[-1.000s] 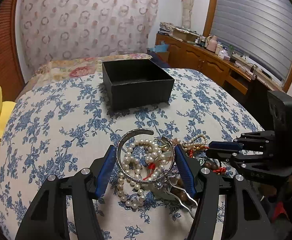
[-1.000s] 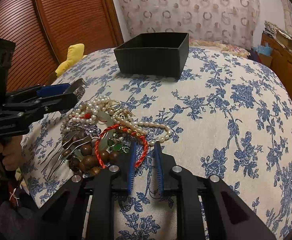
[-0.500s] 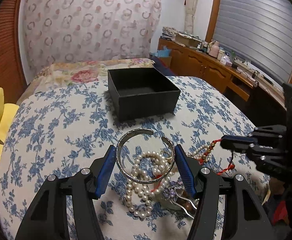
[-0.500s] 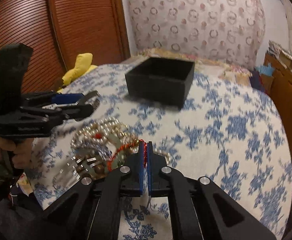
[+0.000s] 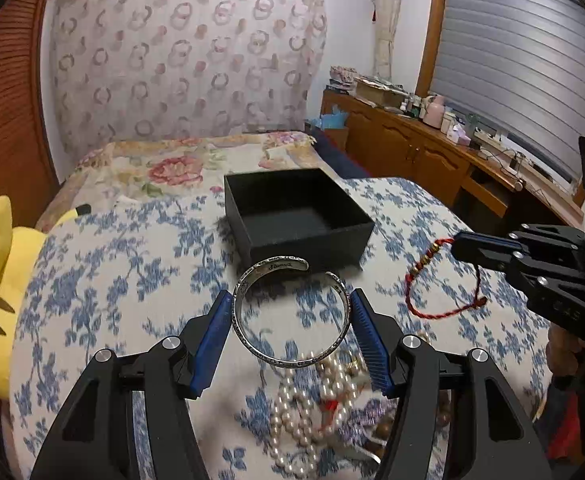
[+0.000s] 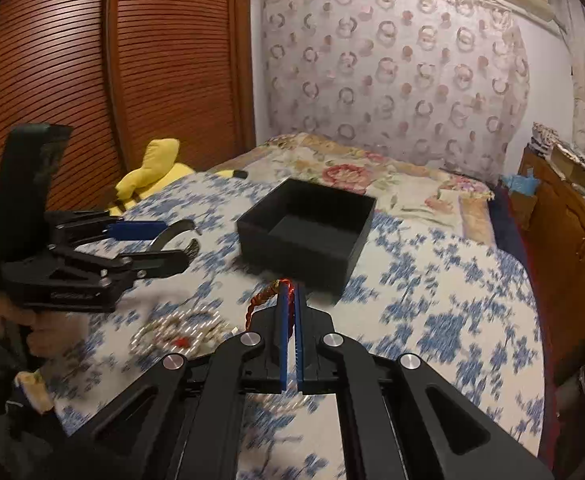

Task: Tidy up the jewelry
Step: 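Grasp the silver cuff bangle with the left tool while the right tool grasps the red string bracelet, then carry the bangle into the black box and release while the right tool drops the red bracelet in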

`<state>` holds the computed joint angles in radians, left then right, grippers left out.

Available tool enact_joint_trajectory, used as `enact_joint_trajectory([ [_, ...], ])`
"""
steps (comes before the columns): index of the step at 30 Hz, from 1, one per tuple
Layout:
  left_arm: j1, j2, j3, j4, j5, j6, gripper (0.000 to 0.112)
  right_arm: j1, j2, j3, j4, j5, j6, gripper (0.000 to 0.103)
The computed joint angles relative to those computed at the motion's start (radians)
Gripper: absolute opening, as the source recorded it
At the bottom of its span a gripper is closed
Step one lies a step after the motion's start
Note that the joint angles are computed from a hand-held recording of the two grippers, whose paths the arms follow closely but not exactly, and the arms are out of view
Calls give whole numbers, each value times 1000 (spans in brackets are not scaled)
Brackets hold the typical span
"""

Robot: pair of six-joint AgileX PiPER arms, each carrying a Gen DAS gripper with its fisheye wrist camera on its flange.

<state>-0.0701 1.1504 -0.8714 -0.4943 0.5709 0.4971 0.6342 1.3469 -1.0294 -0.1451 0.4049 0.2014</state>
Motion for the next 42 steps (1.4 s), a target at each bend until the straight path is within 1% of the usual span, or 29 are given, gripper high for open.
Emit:
enact_joint_trajectory([
  [5,-46,85,-82,69,-48,-63,57,-50,80,-80,8,-40,-19,3],
  [7,-55,129,-125,89,-54,-86,57,-73,124,-124,25,-48,-34,3],
  [14,-83,277,-261,175,-66,-169,57,-122,243,-255,102,-28,-119,3],
  [18,-93,354,-322,188,-61,-192,57,-140,281,-293,175,-18,-194,3],
  [22,-85,394,-346,161,-69,-182,57,-170,313,-328,301,-9,-313,3],
  [24,-89,395,-341,173,-88,-192,58,-181,335,-352,348,-1,-355,3],
  [28,-58,393,-343,100,-81,-126,59,-189,378,-390,416,7,-421,3],
  [30,-45,385,-341,87,-79,-111,59,-186,396,-402,426,2,-434,3],
  [32,-26,372,-330,72,-80,-88,62,-182,418,-418,430,5,-443,3],
  [33,-16,366,-325,63,-78,-77,67,-180,431,-428,432,6,-448,3],
  [35,4,349,-302,33,-85,-38,67,-171,461,-456,392,15,-418,4],
  [38,23,324,-269,6,-90,7,68,-150,502,-496,286,21,-338,4],
  [40,27,303,-242,7,-103,17,74,-146,525,-519,256,30,-314,4],
  [42,36,284,-216,-25,-104,57,75,-144,540,-534,243,41,-309,4],
])
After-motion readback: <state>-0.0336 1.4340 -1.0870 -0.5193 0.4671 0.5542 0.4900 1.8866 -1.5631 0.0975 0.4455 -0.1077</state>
